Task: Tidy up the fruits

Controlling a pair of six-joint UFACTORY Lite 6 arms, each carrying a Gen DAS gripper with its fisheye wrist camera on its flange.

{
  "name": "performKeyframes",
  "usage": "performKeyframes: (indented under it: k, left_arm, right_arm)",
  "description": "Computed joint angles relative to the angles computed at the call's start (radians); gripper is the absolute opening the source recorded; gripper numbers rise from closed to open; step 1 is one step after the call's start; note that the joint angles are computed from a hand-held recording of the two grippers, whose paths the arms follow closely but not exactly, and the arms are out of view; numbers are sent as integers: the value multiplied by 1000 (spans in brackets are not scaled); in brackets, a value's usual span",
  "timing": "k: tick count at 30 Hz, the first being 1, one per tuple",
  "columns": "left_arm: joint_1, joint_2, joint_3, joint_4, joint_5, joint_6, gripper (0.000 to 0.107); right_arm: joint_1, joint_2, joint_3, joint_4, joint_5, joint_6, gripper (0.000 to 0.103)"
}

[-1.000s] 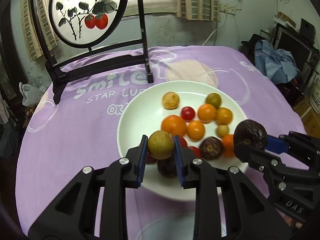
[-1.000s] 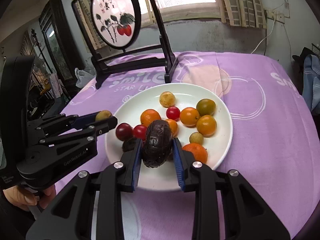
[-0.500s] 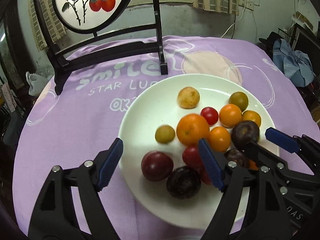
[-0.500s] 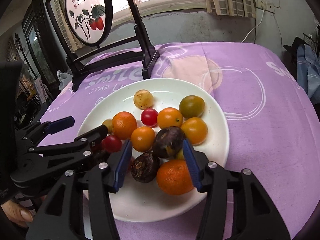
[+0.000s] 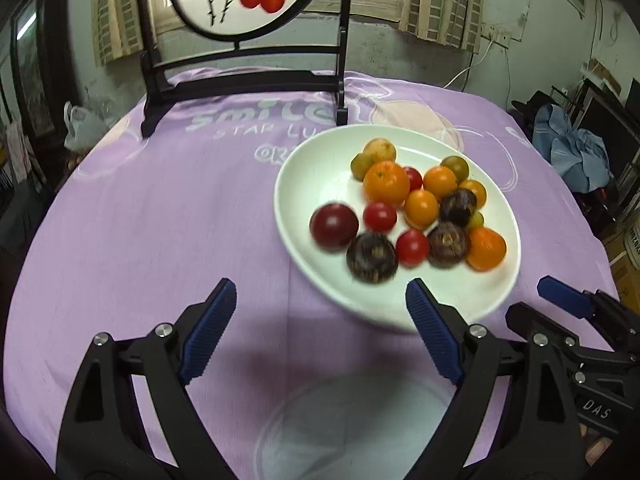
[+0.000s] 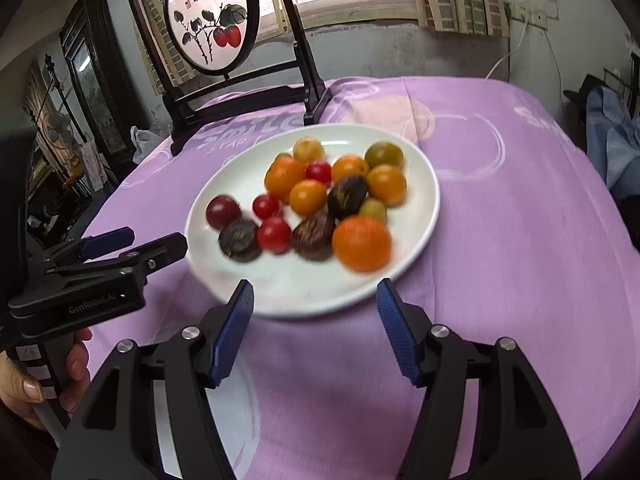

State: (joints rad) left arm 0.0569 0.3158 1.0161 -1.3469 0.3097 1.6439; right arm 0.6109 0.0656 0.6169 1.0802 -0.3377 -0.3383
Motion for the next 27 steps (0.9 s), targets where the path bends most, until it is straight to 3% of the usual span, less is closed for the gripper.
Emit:
performKeyframes:
  k: [5,14,27]
  left_arm:
    - [81,-117,-174,-150,29,220,89]
    - [216,-255,-379,-264,87,459,89]
    - [290,-426,-543,-289,150,591,93]
  right_arm:
    - [140,-53,-84,190,-73,-58,65]
    - [325,-60,-116,334,-155,-43,65]
    - [437,-27,-92,446,-211,-68,65]
